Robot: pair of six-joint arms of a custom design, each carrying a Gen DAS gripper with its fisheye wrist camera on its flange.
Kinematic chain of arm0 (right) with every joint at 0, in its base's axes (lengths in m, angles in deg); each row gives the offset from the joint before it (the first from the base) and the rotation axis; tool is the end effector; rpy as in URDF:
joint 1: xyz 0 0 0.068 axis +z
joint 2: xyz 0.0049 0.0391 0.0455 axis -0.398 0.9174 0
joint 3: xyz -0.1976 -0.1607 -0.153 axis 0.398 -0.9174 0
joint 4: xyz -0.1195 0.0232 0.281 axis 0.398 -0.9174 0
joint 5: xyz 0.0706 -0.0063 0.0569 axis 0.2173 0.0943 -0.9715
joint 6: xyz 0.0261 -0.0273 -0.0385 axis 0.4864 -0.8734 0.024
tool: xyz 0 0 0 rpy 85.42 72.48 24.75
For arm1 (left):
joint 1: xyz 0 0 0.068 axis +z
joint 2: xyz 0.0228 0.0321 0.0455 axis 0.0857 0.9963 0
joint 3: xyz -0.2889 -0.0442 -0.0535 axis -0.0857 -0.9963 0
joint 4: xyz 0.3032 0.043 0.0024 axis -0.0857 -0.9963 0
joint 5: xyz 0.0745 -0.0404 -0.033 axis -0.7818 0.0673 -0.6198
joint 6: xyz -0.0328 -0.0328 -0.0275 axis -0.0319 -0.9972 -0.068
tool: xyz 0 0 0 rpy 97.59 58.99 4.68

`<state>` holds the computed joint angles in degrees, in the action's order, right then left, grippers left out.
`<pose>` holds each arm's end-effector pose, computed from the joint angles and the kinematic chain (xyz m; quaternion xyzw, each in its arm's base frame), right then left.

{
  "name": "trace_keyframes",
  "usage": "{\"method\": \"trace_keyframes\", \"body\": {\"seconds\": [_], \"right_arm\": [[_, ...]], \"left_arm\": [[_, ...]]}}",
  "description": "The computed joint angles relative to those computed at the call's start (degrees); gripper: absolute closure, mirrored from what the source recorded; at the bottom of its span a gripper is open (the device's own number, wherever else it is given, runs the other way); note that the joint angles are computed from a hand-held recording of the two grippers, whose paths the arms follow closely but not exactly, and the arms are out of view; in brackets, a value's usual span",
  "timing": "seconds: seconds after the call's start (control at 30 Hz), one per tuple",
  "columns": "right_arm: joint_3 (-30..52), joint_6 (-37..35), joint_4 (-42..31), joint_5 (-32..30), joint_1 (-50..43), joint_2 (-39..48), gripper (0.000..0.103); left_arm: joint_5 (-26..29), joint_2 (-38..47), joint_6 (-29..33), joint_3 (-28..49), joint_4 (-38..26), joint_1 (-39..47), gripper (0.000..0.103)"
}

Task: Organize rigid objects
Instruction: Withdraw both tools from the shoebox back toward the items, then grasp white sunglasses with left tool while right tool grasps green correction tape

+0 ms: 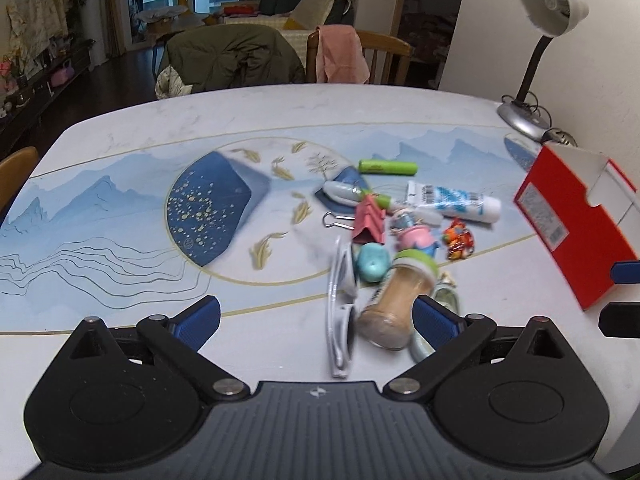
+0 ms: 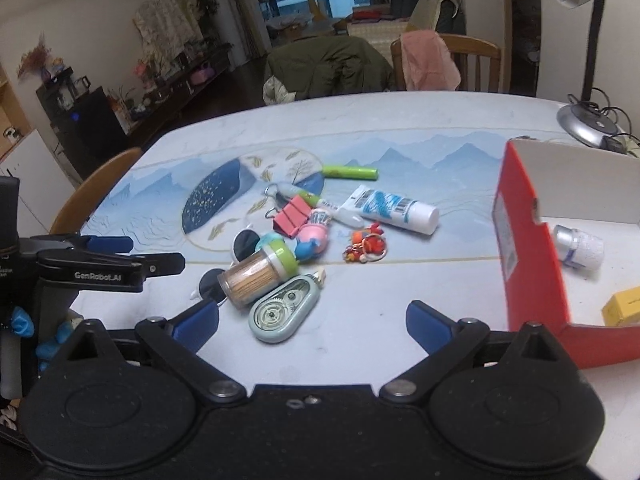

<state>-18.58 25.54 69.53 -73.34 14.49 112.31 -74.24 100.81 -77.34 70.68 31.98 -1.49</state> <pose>0.2589 0.1935 0.2099 -0.0354 0.9283 0.1260 0.3481 0.3474 -0.0456 0.1715 0.1254 0.9272 -0.0924 0.3407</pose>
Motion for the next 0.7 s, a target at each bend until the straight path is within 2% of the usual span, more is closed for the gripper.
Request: {"method": "trace_keyframes", "body": {"seconds": [0.27, 0.43, 0.7], "right_arm": [[4.6, -6.65, 2.42, -3.94, 0.41, 9.34, 0.005], [7.73, -8.35, 1.36, -5.77, 0.18, 14.28, 0.007], [12.26, -10.33, 0.5, -5.54, -0.31, 21.72, 0.013]], "left_arm": [[-0.89, 7.62, 2.08, 2.56, 1.6, 0.93, 0.0], [2.1, 8.92, 5.46, 1.59, 1.69, 1.91, 0.0], [-0.66, 12.94, 6.4, 1.46, 5.4, 0.14, 0.001]]}}
